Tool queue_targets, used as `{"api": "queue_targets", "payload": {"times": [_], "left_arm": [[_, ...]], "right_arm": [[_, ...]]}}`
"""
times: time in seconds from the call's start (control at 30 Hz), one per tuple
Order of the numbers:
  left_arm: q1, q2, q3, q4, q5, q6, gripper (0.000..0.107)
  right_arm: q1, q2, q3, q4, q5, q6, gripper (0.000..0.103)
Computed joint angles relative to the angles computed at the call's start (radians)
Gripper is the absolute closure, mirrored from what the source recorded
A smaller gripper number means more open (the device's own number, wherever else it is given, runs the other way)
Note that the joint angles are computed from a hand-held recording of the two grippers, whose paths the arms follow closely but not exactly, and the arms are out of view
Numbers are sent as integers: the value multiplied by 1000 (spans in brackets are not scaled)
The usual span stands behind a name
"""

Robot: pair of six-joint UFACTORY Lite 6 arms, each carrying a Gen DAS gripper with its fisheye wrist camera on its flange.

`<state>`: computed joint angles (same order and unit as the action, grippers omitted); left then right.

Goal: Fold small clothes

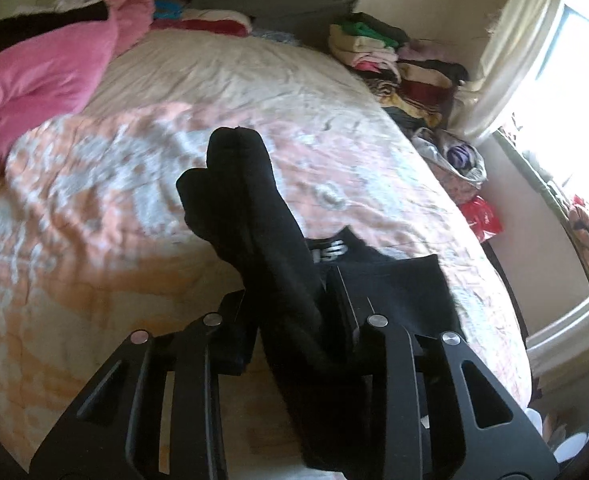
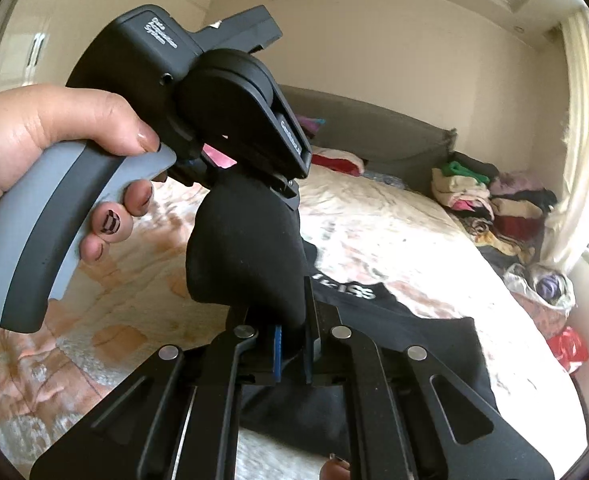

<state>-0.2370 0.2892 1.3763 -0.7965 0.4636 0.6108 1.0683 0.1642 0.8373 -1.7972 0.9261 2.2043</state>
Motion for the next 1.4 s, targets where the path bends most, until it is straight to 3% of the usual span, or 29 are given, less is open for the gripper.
{"api": "queue_targets", "payload": {"times": [0.4, 0.77, 1.0, 1.23, 1.33, 1.4], "left_arm": [[-225, 74, 115, 275, -58, -315, 83], [-389, 289, 319, 551, -31, -604, 83], [-446, 422, 461, 618, 18, -686, 83], [-486, 530, 592, 662, 77, -739, 80], [-494, 580, 655, 644, 105, -732, 75], [-492, 610, 694, 590, 124, -698, 63]], "right_arm": [[-25, -268, -297, 18, 25, 139, 96], [-114, -345, -475, -71, -36, 357, 96], [-216, -426, -574, -193, -140, 506, 96], [-365, -524, -660, -429, -290, 728, 96], [-436, -556, -686, -559, -354, 839, 96], [-493, -566, -695, -671, -392, 936, 96]]}}
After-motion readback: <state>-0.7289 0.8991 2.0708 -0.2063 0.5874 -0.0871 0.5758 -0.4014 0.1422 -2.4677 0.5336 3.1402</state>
